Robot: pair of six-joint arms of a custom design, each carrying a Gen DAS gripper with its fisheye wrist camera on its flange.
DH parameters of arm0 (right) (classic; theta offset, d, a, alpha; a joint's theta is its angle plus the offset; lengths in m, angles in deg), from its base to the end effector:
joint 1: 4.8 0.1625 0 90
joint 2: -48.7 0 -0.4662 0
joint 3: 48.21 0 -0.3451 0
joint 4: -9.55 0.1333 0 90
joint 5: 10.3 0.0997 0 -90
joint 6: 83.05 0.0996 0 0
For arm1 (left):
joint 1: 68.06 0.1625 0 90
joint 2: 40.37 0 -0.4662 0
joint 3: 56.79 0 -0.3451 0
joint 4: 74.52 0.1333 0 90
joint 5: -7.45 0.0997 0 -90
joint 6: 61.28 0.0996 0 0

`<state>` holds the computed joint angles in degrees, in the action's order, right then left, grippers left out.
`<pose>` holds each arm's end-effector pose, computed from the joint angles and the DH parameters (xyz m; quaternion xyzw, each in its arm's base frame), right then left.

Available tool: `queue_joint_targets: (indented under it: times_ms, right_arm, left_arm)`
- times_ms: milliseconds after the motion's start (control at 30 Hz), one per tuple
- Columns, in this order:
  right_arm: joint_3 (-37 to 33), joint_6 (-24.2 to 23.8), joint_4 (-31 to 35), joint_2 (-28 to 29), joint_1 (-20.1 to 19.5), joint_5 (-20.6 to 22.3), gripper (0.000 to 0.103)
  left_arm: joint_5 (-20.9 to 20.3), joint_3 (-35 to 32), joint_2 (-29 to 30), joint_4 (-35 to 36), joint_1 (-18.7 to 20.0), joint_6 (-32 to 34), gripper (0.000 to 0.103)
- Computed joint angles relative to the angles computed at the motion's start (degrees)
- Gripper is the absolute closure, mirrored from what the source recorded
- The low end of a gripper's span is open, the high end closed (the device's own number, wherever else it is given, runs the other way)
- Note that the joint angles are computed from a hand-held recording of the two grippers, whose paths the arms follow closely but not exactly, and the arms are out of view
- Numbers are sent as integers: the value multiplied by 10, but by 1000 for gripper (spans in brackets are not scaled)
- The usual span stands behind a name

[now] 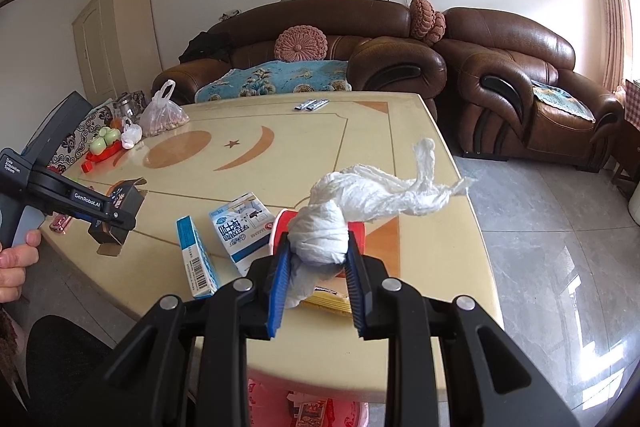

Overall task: Collect trash
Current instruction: 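Carry the black box and white tissue with both tools toward the pink bin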

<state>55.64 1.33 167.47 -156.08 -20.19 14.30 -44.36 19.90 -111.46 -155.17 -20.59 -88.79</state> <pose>0.4706 -0.3617 0.2169 0.0842 -0.8170 0.4657 0.3295 -0.2421 -0.5523 0.4685 0.1647 0.9233 -0.0855 0.3362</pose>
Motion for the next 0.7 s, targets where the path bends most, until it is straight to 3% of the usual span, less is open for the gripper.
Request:
queue_joint_targets:
  times_ms: [700]
  right_arm:
    - [-46,76,-63,19,77,15,77]
  left_arm:
    - [-54,65,-93,15,-90,19,49]
